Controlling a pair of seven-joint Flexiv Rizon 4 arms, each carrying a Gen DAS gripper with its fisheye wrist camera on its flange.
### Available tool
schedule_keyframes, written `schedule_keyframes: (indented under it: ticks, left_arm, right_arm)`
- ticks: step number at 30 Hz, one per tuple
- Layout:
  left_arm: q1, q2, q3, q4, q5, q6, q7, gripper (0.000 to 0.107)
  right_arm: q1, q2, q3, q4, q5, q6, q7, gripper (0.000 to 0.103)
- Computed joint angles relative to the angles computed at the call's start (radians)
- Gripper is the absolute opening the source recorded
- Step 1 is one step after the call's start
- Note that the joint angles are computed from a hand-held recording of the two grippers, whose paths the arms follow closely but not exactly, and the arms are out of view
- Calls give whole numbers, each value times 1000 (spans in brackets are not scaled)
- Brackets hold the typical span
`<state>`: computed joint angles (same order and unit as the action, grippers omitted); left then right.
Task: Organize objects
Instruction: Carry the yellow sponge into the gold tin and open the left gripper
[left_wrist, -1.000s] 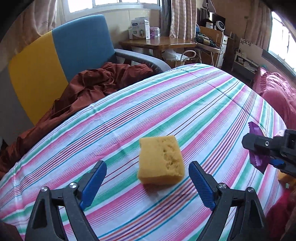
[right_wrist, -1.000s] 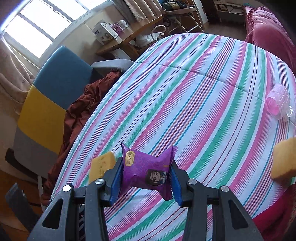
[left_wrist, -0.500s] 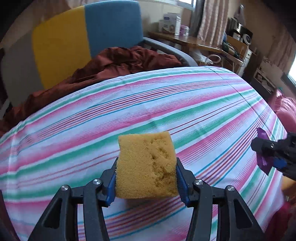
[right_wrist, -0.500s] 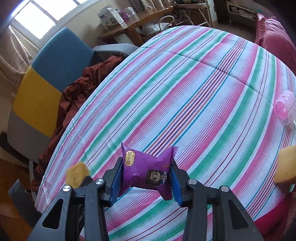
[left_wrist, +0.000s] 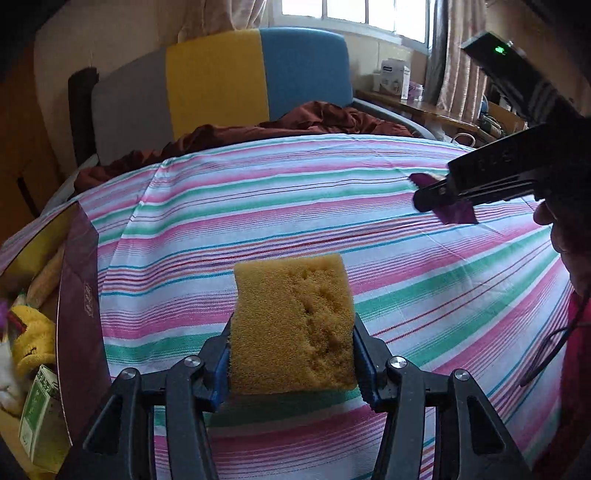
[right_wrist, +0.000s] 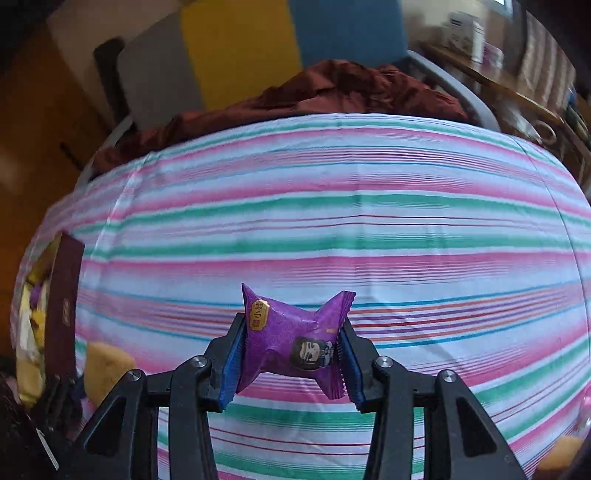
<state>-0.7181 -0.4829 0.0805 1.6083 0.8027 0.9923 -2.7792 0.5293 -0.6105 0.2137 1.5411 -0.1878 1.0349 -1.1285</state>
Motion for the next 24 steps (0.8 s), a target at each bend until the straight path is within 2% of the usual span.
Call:
schedule_keyframes:
  ticks: [5,14,24]
  left_arm:
    - [24,5,0,39,-19,84,-9,55]
    - [17,-6,13,32,-30,96,8,56]
    - [-3,-11,24,13,-19,58,15,57]
  right_arm:
    - [43,-40,-15,-48,-57,-150,-47,46]
    - [38,-35,-24,-16,-66,-107,-44,47]
    - [38,-21,-39,40,-108,-52,-46,49]
